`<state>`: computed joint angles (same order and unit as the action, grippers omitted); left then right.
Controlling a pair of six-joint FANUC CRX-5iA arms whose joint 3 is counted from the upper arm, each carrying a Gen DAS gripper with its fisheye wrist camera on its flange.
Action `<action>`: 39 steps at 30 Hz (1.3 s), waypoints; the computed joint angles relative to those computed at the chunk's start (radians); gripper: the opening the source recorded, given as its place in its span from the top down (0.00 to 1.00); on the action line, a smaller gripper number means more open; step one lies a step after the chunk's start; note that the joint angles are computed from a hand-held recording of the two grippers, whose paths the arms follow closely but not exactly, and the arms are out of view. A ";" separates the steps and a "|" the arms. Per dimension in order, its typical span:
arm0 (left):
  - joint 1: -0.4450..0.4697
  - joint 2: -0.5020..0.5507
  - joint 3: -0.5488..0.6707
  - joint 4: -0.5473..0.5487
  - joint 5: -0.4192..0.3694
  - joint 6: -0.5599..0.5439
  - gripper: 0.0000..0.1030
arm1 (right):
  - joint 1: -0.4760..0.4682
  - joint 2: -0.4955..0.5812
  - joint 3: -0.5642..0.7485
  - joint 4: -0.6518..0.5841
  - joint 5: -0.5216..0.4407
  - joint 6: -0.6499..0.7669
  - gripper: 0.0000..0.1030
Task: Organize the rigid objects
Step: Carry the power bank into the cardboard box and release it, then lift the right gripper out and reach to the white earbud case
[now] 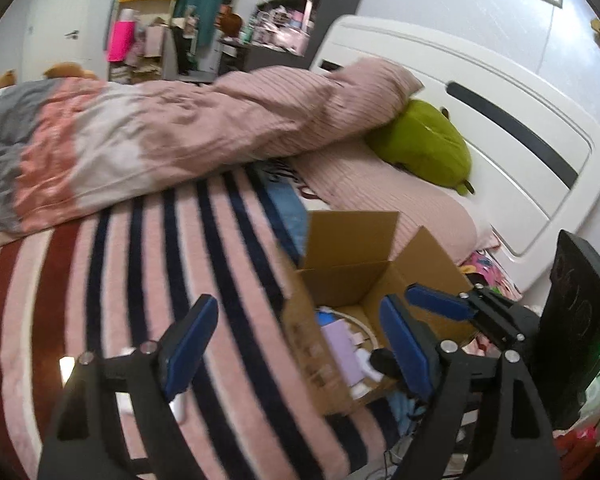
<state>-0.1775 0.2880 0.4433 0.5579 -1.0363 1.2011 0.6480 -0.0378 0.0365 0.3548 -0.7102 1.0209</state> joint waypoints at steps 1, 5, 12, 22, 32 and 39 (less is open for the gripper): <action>0.018 -0.026 -0.037 0.007 0.016 -0.011 0.22 | 0.014 0.005 0.007 0.014 -0.003 -0.008 0.36; 0.087 -0.114 -0.164 0.031 0.068 -0.039 0.22 | 0.060 0.034 0.042 0.036 -0.006 -0.015 0.32; 0.225 -0.238 -0.351 0.002 0.132 -0.052 0.18 | 0.126 0.129 0.147 -0.025 0.004 0.045 0.27; 0.319 -0.219 -0.458 0.052 0.110 -0.111 0.18 | 0.133 0.323 0.321 -0.211 -0.115 0.155 0.27; 0.330 -0.181 -0.467 0.055 0.096 -0.123 0.18 | 0.111 0.452 0.375 -0.218 -0.180 0.145 0.27; 0.322 -0.181 -0.450 0.044 0.079 -0.111 0.18 | 0.131 0.472 0.360 -0.123 -0.172 0.116 0.47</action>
